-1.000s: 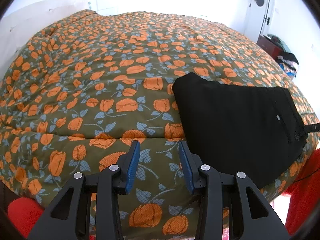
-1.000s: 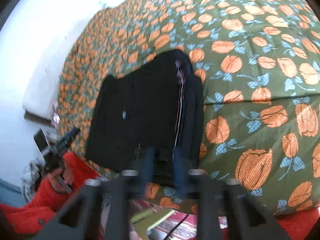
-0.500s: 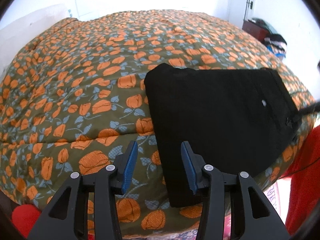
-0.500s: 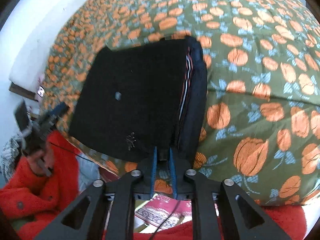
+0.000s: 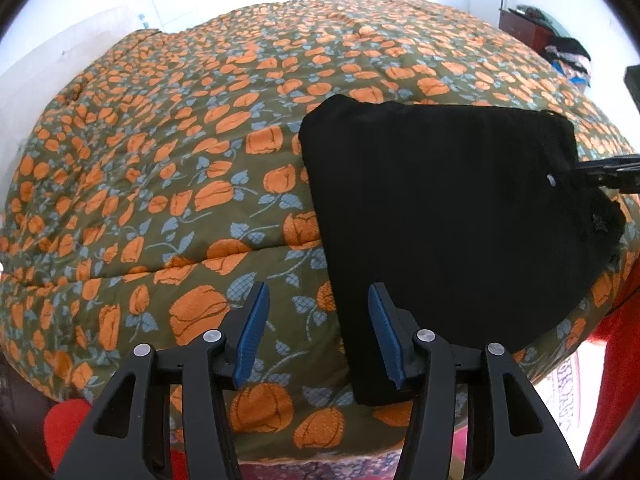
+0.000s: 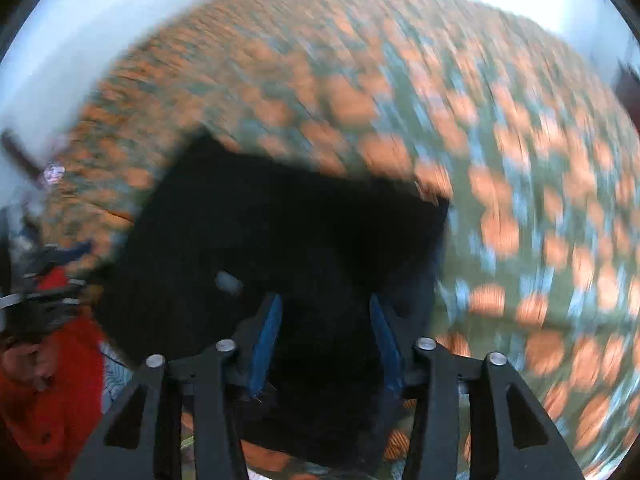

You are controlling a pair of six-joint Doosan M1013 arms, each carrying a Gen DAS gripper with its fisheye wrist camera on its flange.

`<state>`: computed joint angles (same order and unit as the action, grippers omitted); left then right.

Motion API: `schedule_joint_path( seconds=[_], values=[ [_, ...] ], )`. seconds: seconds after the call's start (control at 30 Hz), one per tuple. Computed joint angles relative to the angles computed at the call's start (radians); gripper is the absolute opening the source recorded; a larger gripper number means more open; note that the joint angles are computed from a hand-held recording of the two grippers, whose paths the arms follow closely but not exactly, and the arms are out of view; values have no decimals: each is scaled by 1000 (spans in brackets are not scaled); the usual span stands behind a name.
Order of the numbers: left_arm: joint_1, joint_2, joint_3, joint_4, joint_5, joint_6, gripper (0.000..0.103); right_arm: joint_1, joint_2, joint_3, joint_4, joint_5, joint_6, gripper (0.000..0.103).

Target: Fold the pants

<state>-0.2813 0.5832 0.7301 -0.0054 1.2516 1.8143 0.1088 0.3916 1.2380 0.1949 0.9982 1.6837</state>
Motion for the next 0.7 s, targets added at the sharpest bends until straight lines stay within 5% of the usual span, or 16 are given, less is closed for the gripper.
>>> schedule_joint_path(
  seconds=[0.27,0.37,0.47,0.53,0.6,0.7],
  values=[
    [2,13,-20,0,23,-14,55,29,-87,65,-14,-94,-37,41],
    [14,31,-56,-36,60,-26,63,20,-112,114,133,-89,-134,47],
    [53,82,-144,-162,149,-63,82,-10,-125,165,255,-95,-134,47],
    [79,138,-234,-251,233,-113,83,-49,-154,218,346,-175,-97,56],
    [93,228,-377,-341,368,-159,84,-80,-163,240,375,-199,-36,75],
    [97,330,-546,-425,504,-215,89,-125,-112,211,456,-73,-23,76]
  ],
)
